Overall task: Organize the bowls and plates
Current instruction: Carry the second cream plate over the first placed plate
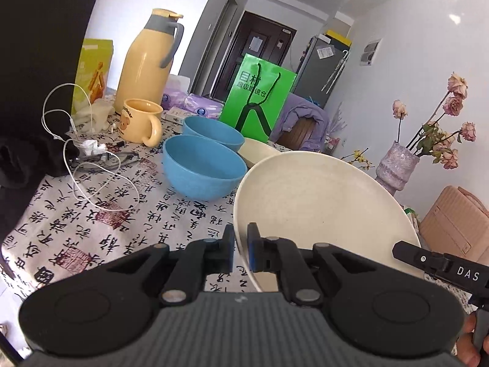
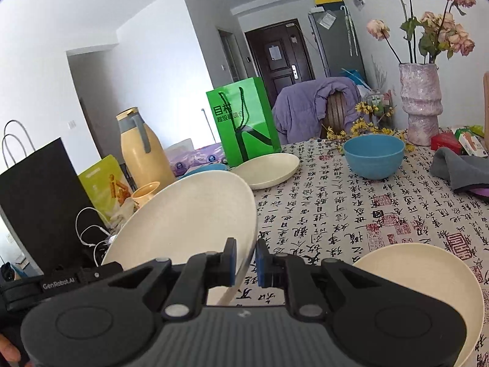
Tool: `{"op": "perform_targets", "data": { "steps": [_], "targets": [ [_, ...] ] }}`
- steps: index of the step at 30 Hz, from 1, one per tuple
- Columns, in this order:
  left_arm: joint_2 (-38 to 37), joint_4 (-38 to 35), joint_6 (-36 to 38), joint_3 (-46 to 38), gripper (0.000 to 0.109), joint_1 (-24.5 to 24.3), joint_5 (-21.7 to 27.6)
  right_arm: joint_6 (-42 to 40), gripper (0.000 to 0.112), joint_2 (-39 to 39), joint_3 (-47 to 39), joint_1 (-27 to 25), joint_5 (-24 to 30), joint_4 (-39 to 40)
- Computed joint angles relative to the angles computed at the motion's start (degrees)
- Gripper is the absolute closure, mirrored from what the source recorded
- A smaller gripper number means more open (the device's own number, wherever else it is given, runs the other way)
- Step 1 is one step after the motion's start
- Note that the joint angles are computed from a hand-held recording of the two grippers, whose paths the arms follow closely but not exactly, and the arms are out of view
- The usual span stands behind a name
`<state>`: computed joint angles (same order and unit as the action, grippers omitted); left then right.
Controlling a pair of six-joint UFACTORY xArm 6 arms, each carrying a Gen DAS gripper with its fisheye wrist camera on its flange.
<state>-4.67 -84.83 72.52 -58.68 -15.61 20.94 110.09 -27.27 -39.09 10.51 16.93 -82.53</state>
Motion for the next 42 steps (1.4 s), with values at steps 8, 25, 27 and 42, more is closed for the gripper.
{"op": "perform_targets", "data": {
  "steps": [8,25,27,42],
  "targets": [
    [-8.5,-1.6,3.7,10.9,0.100,2.1,-1.0,11.2,0.100,-5.3,6.9,14.7,14.2,-4.5],
    [-5.6,1.1,1.7,9.8,0.100,0.5,-2.7,12.7,0.100,-3.7,8.5,13.1,11.5,-3.3],
    [-5.0,1.1,1.9,9.4,0.100,-0.2,-3.1,12.2,0.100,-3.7,8.7,12.8,11.4,-3.0],
    [0.0,2.6,-0.8,5.1,0.100,-11.0,-6.2,4.5,0.099,-15.4,18.5,1.6,7.1,2.3]
  ]
}}
